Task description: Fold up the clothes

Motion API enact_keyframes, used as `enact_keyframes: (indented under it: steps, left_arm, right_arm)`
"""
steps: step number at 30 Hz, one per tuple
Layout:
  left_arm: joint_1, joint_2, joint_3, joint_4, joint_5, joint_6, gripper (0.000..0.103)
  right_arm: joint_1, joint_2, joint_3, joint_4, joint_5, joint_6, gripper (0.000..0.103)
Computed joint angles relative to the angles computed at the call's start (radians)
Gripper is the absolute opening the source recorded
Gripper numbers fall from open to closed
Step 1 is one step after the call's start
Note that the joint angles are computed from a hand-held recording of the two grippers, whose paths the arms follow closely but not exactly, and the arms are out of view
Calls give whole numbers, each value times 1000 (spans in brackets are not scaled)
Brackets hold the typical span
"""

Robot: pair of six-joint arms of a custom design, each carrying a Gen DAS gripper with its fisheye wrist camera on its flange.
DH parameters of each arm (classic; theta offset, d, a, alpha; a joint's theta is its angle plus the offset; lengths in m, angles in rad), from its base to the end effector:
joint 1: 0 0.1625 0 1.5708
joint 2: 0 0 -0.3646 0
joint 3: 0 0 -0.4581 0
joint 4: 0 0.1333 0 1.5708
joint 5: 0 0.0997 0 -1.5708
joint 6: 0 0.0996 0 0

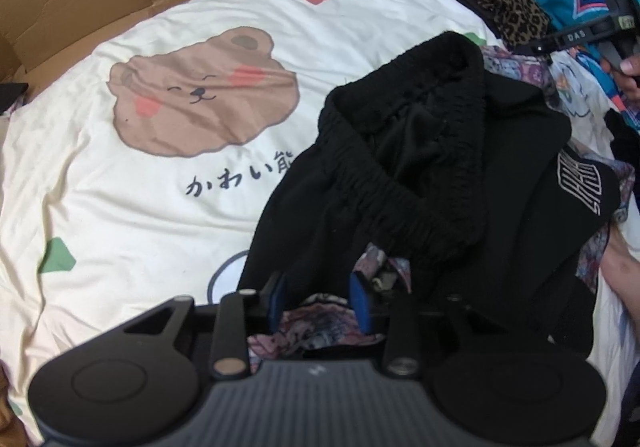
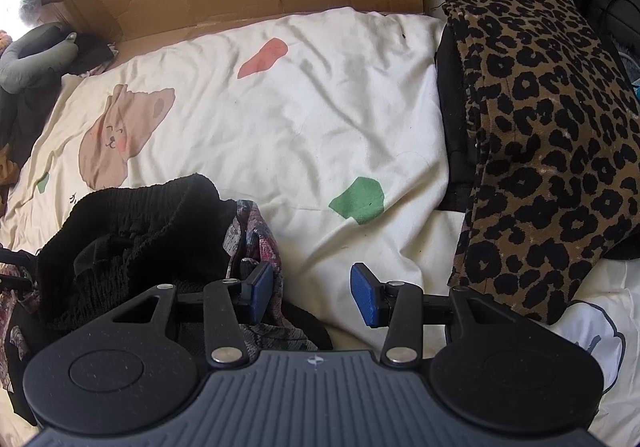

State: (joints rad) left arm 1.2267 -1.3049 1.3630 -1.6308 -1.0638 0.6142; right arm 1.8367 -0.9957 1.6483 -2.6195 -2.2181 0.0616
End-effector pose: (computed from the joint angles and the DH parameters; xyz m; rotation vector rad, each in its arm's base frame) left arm -0.0493 -0.6760 0.4008 1.2154 2.3408 0.0895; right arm 0.2506 -0.6416 0.1554 0.0874 -2.5000 0.6307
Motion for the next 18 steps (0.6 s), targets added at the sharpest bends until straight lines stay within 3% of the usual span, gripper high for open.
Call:
enact_keyframes:
  steps: [9,14,18]
  left_arm:
    - [-11,18,15,29,4,94,36]
    - [-3,43,-72,68,-64,62,35]
    - [-3,56,-71,61,-7,62,34]
  right_arm:
    - [2,9,-12,6,-4,-8,50]
    - [-3,8,-9,6,-3,3,50]
    - [-2,8,-13,10,11,11,50]
